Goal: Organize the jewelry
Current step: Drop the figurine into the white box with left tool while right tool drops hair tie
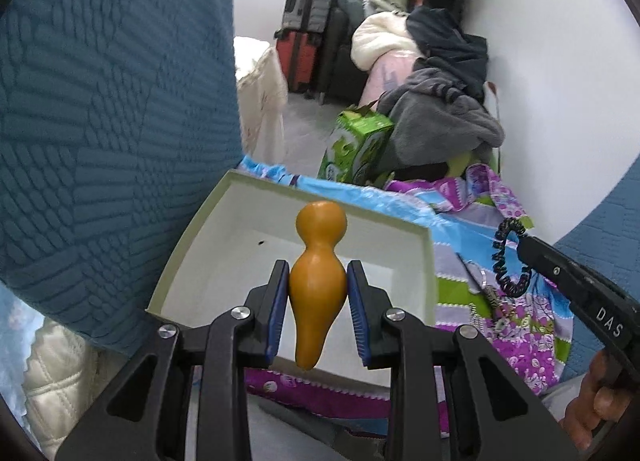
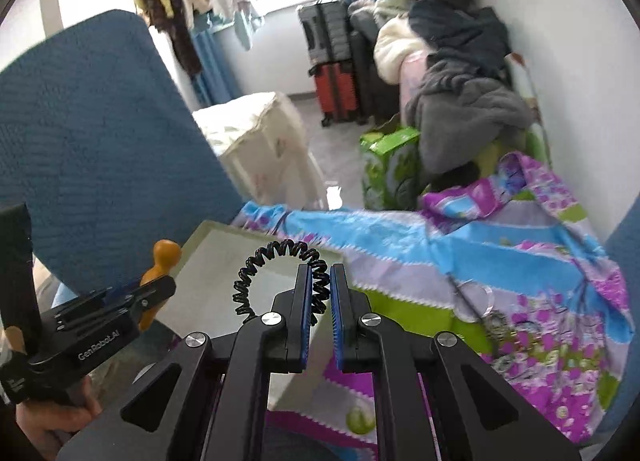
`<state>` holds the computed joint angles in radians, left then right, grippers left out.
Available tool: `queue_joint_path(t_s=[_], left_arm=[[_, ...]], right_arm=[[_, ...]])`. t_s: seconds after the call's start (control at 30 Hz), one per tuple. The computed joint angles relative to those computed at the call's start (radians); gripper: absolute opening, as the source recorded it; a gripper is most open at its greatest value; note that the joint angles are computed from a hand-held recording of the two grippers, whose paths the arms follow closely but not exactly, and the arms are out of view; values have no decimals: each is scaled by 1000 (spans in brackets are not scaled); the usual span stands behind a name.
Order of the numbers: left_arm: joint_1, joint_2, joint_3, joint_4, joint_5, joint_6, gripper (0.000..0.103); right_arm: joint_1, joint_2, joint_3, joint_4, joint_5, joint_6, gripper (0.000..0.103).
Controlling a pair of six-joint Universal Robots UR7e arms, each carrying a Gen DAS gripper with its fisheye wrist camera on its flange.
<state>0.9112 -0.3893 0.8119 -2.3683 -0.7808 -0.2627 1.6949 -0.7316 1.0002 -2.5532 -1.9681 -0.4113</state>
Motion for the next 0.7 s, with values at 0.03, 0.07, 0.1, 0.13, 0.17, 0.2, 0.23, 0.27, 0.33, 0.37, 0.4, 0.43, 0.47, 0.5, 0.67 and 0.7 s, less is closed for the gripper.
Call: queue_joint_path(t_s=[0.03,0.07,0.1,0.13,0.17,0.2,0.23,0.27,0.33,0.37,0.4,0.43,0.47,0.5,0.67,0.7], left_arm=[[6,1,0,5,-1,-5,30],[10,0,2,11,-2,-12,30],[17,4,-2,21,-5,-19,30],[21,4,-2,28,-8,-26,30],[24,7,-6,38,-10,-32,30],[28,6,-3,42,-12,-35,30],[33,9,-8,50,-14,-39,30],[37,11,-13,58,-18,-43,30],[44,15,-20,74,-23,-52,30],[47,15,-18,75,-26,-54,30],[50,18,-22,79,-28,-57,30],[53,19,-23,84,-30,-62,30],[56,22,-28,90,-33,-64,30],[58,25,-31,92,-35,-66,30],[61,23,-30,102,-40,-66,30],[62,36,-52,111,-40,-66,30]], right_arm=[[-1,14,-12,15,-2,-2,7],[-1,25,-21,26,-5,-3,7],[-1,32,-25,36,-6,-3,7],[-1,41,-32,47,-9,-4,7],[-3,48,-39,53,-11,-6,7],[-4,56,-45,62,-12,-6,7],[-5,66,-53,73,-15,-6,7],[-6,75,-62,82,-17,-8,7],[-8,84,-68,99,-20,-5,7],[-9,90,-74,110,-19,-2,7],[-12,92,-76,121,-16,3,7],[-14,97,-77,128,-17,5,7],[-14,98,-77,130,-18,6,7],[-16,100,-74,129,-17,10,7],[-16,104,-72,125,-12,10,8],[-17,104,-73,126,-9,9,8]])
